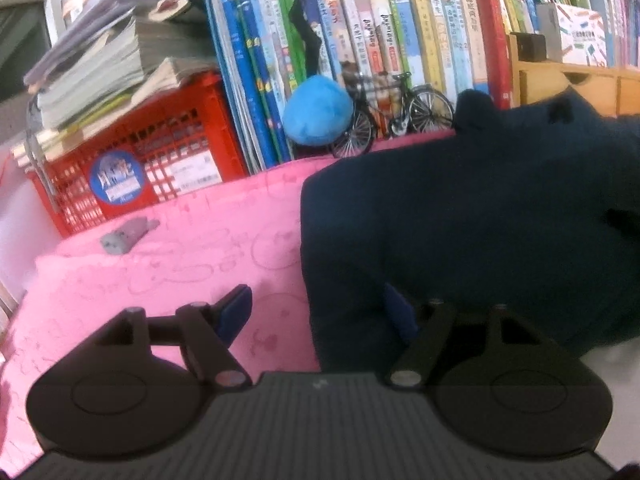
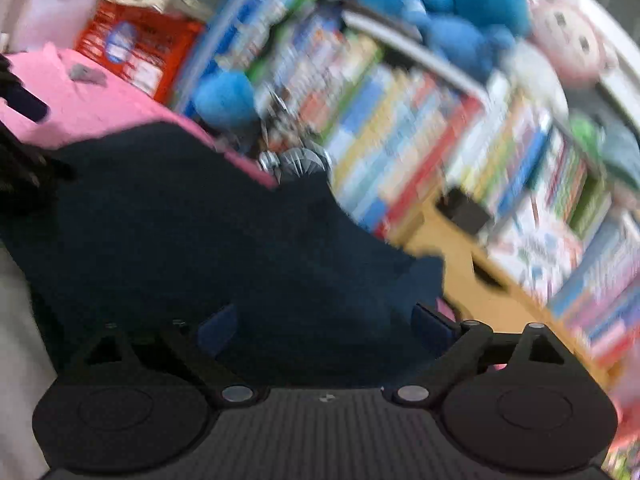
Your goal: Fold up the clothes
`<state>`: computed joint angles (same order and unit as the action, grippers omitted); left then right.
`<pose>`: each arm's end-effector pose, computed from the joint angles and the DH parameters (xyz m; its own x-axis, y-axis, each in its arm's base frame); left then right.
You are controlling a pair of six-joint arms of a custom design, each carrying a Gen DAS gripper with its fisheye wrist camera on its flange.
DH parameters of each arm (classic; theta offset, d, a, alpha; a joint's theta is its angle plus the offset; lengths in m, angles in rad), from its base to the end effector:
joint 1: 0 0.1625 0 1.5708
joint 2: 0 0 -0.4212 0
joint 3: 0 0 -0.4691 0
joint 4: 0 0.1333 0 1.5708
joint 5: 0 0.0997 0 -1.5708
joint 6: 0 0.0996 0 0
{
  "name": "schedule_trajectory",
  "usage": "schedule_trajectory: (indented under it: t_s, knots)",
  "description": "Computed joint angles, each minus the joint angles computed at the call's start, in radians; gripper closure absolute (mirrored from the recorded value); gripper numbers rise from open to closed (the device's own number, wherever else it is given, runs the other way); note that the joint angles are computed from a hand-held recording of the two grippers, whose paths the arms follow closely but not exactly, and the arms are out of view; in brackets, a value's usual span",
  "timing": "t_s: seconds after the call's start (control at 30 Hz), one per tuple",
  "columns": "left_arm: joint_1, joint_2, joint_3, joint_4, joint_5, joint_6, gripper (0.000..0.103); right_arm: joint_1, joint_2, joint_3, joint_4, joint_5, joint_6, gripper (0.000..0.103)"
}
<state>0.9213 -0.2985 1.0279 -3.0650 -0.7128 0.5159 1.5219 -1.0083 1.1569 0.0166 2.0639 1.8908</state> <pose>-0.3596 -0.8185 -0.0042 -0.5133 0.2646 -0.8164 0.7928 0.5105 -0.3330 0.0490 -0.7620 0.3366 -0.2772 0.0043 0.9608 -0.8110 0.5352 -0.2364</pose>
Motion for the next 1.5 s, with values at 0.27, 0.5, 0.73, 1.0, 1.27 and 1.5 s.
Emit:
schedule_trajectory:
  t_s: [0.27,0.5,0.73,1.0,1.27,1.5]
  knots:
    - [0.004,-0.006,0.006,-0.014,-0.009,-0.019,0.028,-0.072,-0.018,-0.139,0.241,0.106,0.506,0.003]
    - [-0.056,-0.19,0.285,-0.025,-0.092,-0.264,0.035,-0.036,-0.19,0.096,0.218,-0.002,0.606,0.01]
    - [-0.115,-0.306,0.533,0.051,-0.225,-0.282,0.033,-0.001,-0.248,0.209,0.523,-0.185,0.64,0.01]
    - [-0.159,-0.318,0.702,-0.295,-0.054,-0.028,0.032,0.01,-0.56,0.632,0.024,0.071,0.353,0.007]
    - [-0.259,-0.514,0.907,-0.113,0.026,-0.367,0.034,0.055,-0.866,0.981,-0.36,0.218,0.232,0.014]
    - [-0.371,-0.642,1.085,-0.087,-0.063,-0.381,0.024,0.3,-0.905,1.063,-0.246,0.235,0.451,0.004]
